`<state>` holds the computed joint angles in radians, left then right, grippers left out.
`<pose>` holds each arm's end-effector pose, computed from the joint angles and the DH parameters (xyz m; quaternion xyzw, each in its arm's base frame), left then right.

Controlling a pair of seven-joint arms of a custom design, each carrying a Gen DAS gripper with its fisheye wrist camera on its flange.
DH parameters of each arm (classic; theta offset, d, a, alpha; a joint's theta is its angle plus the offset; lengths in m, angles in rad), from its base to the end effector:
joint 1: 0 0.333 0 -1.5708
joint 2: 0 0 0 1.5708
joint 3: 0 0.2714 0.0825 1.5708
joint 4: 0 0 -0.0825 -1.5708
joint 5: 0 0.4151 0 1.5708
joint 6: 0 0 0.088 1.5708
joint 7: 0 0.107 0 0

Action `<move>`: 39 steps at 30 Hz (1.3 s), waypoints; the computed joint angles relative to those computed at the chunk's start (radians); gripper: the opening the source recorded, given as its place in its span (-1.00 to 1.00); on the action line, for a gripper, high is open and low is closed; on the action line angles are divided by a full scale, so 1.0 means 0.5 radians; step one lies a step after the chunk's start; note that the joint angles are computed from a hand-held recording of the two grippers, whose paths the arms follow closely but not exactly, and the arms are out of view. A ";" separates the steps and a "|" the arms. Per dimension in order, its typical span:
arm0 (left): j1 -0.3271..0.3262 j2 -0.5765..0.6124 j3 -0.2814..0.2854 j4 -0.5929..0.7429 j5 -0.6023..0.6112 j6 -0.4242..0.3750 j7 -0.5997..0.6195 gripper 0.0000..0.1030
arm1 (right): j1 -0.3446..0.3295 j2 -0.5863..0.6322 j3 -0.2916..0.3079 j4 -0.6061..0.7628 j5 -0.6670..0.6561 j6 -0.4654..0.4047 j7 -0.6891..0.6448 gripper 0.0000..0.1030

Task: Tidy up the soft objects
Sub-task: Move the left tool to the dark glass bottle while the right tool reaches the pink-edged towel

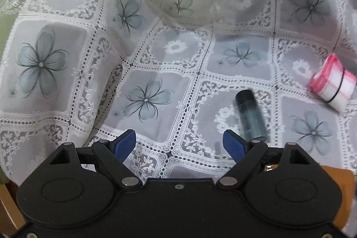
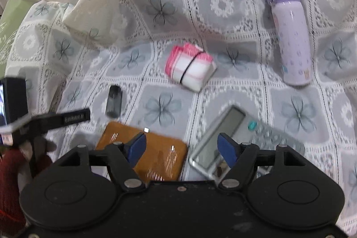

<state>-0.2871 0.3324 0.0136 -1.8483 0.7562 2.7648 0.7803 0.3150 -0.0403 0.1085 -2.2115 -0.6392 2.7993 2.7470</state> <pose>0.6465 -0.2122 0.3422 -0.6227 0.6984 -0.2006 0.2904 0.5258 0.2680 0.3983 -0.5879 0.7288 -0.1894 0.2954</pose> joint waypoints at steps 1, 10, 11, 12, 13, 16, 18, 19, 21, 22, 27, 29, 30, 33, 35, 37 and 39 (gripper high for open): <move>0.019 0.023 -0.022 0.021 -0.046 -0.011 0.063 0.58 | -0.007 0.031 -0.004 0.033 -0.031 0.002 0.014 0.38; 0.141 0.153 -0.180 0.108 -0.706 0.042 0.818 0.58 | 0.039 0.312 -0.086 0.354 -0.102 -0.103 0.039 0.40; 0.134 0.169 -0.176 0.128 -0.750 0.042 0.865 0.58 | 0.045 0.336 -0.093 0.380 -0.091 -0.108 0.027 0.41; 0.126 0.185 -0.170 0.147 -0.792 0.040 0.904 0.58 | 0.052 0.348 -0.098 0.392 -0.079 -0.111 0.019 0.41; 0.127 0.202 -0.175 0.169 -0.843 0.035 0.955 0.58 | 0.057 0.361 -0.102 0.405 -0.063 -0.112 0.007 0.42; 0.144 0.266 -0.206 0.258 -0.999 0.007 1.140 0.58 | 0.072 0.398 -0.118 0.440 -0.034 -0.114 -0.019 0.44; 0.123 0.291 -0.197 0.295 -1.041 0.008 1.223 0.58 | 0.081 0.422 -0.129 0.463 -0.024 -0.122 -0.020 0.44; 0.111 0.299 -0.191 0.306 -1.053 0.016 1.259 0.58 | 0.082 0.433 -0.131 0.472 -0.008 -0.128 -0.029 0.44; 0.107 0.316 -0.198 0.328 -1.097 0.028 1.344 0.58 | 0.083 0.450 -0.136 0.484 0.025 -0.129 -0.048 0.44; 0.109 0.323 -0.208 0.338 -1.122 0.031 1.394 0.58 | 0.084 0.456 -0.138 0.488 0.040 -0.128 -0.057 0.44; 0.109 0.333 -0.235 0.327 -1.191 0.131 1.646 0.58 | 0.084 0.462 -0.150 0.483 0.088 -0.105 -0.081 0.44; 0.115 0.324 -0.251 0.296 -1.203 0.206 1.794 0.58 | 0.078 0.456 -0.151 0.471 0.114 -0.086 -0.096 0.44; 0.124 0.321 -0.268 0.280 -1.208 0.249 1.892 0.58 | 0.075 0.451 -0.153 0.464 0.122 -0.077 -0.099 0.45; 0.168 0.323 -0.343 0.241 -1.257 0.369 2.211 0.60 | 0.065 0.435 -0.158 0.438 0.142 -0.050 -0.101 0.46; 0.246 0.346 -0.451 0.242 -1.322 0.407 2.476 0.60 | 0.049 0.424 -0.152 0.414 0.191 -0.020 -0.127 0.47; 0.356 0.389 -0.601 0.297 -1.444 0.327 2.725 0.60 | 0.034 0.414 -0.143 0.392 0.247 0.005 -0.163 0.48; 0.398 0.435 -0.668 0.384 -1.548 0.206 2.867 0.60 | 0.028 0.401 -0.144 0.367 0.268 0.026 -0.179 0.48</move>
